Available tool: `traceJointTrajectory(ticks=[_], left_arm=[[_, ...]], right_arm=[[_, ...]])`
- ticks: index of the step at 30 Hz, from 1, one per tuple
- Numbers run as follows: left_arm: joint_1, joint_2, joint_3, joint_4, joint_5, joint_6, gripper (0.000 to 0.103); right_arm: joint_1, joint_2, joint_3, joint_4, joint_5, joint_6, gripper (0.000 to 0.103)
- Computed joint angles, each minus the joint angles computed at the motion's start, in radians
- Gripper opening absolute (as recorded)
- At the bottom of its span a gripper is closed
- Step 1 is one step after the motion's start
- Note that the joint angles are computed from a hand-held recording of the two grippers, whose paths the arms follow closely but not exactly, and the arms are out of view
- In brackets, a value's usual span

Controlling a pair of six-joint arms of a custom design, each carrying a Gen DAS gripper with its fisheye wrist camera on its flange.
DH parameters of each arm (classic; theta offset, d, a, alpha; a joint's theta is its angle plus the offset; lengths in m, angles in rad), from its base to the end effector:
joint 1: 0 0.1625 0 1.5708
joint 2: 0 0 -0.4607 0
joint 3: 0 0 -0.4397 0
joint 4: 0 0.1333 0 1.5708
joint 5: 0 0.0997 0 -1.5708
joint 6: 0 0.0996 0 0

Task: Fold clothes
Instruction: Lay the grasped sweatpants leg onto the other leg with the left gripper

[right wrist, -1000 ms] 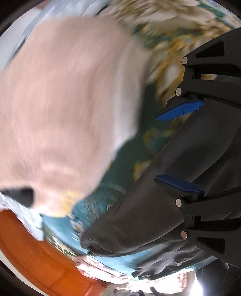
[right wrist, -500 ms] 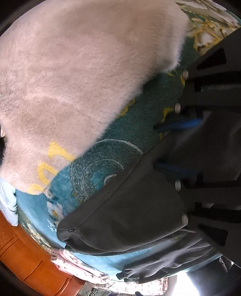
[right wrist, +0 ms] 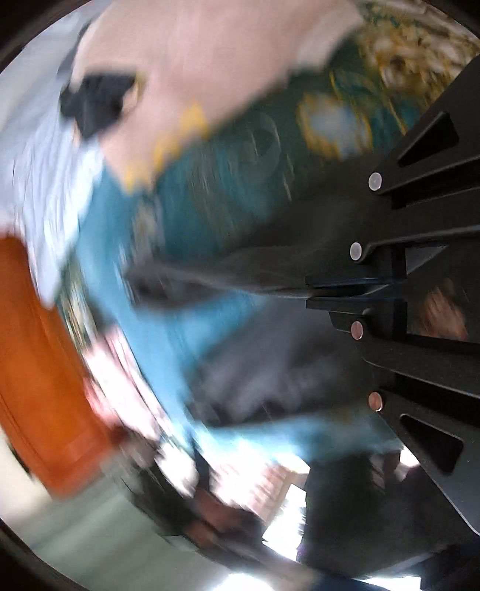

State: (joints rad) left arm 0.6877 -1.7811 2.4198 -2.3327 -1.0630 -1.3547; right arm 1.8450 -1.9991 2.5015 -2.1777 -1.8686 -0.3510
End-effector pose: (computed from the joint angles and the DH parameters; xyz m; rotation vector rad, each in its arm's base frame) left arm -0.1678 -0.3731 0.2768 -0.7305 2.8396 -0.7634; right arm 0.1823 -0.2636 0.2856 0.8514 -2.7066 0.1319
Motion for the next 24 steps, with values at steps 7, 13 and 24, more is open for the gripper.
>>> traceJointTrajectory(ticks=[7, 13, 24], left_arm=[[-0.029, 0.111, -0.048, 0.038, -0.067, 0.102, 0.066], [-0.089, 0.413, -0.149, -0.029, -0.102, 0.325, 0.066], [-0.126, 0.667, -0.249, 0.147, 0.019, 0.401, 0.046]], right_arm=[[-0.060, 0.013, 0.118, -0.007, 0.048, 0.029, 0.004], [-0.064, 0.030, 0.128, -0.023, 0.037, 0.038, 0.005], [-0.130, 0.003, 0.153, -0.050, 0.082, 0.050, 0.007]])
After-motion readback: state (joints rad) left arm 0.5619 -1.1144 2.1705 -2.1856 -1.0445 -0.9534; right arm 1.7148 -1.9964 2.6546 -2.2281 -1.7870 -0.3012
